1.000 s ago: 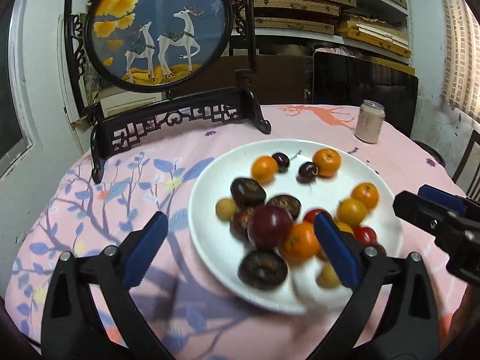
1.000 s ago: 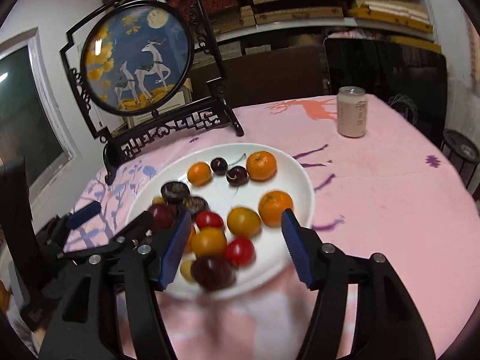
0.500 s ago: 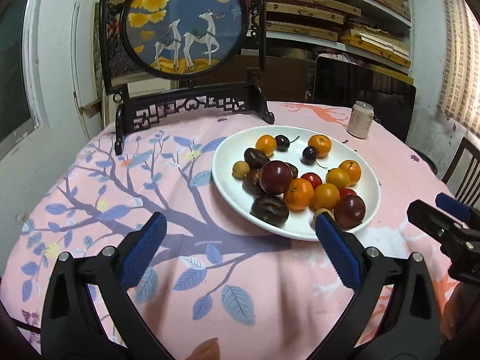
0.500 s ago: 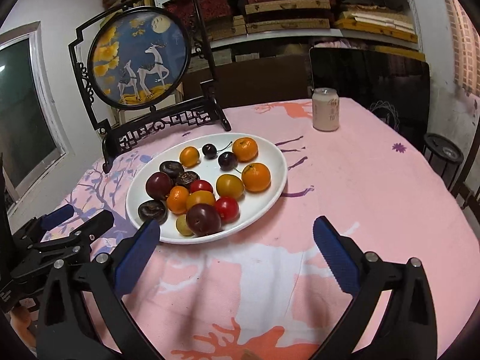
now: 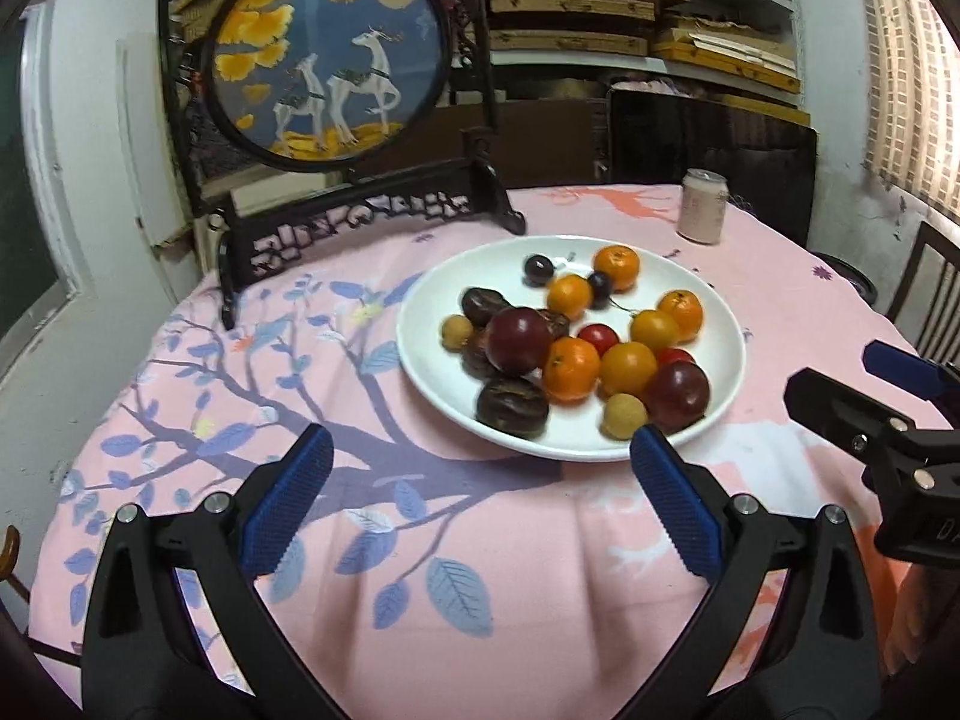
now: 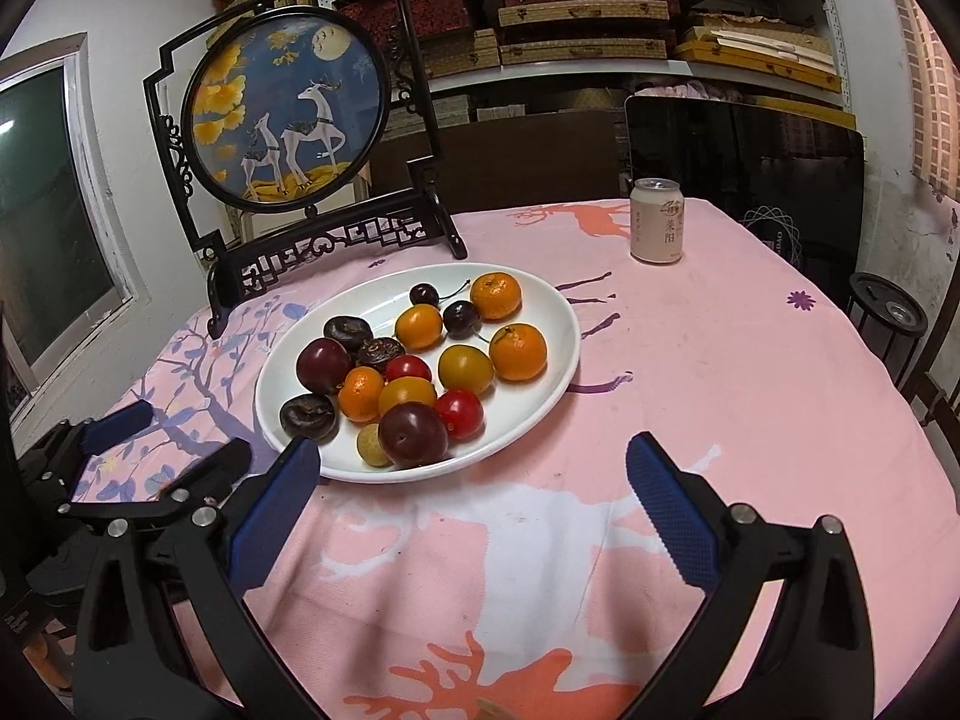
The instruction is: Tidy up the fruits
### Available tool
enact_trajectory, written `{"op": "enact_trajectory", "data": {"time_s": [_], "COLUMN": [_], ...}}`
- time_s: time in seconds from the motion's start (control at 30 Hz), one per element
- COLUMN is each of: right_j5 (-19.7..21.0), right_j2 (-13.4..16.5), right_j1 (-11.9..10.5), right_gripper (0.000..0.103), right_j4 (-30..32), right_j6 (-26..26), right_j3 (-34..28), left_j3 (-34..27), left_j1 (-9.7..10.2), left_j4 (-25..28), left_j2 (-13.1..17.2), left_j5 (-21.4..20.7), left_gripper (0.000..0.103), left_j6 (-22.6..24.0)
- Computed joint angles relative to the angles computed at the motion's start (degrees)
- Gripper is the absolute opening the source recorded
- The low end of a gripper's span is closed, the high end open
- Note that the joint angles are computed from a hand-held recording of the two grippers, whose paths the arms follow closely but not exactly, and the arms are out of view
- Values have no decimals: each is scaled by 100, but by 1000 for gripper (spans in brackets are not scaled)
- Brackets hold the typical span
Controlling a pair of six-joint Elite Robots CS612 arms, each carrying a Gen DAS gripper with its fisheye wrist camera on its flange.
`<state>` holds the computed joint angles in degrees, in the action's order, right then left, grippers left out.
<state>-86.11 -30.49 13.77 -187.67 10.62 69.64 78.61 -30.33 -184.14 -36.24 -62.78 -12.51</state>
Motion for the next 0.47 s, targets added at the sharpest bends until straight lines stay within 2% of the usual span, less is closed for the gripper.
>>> {"op": "enact_trajectory", "data": {"time_s": [0.1, 0.17, 0.3, 0.47], "right_j5": [5, 2, 11, 19], "right_j2": [3, 6, 9, 8], "right_j1": [-1, 1, -1, 4], "right_gripper": [102, 102, 102, 102], "right_j4": [20, 32, 29, 68], "right_j6": [9, 13, 31, -6], "right_j3": [-6, -12, -11, -15], "left_j3": [58, 48, 34, 25], "left_j1": [9, -3, 34, 30], "left_j4": [-185, -192, -65, -104], "left_j2": [-19, -14, -30, -15], "left_j5": [-36, 32, -225, -151], "left_gripper": [101, 101, 101, 101], "left_j6": [-37, -16, -75, -106]}}
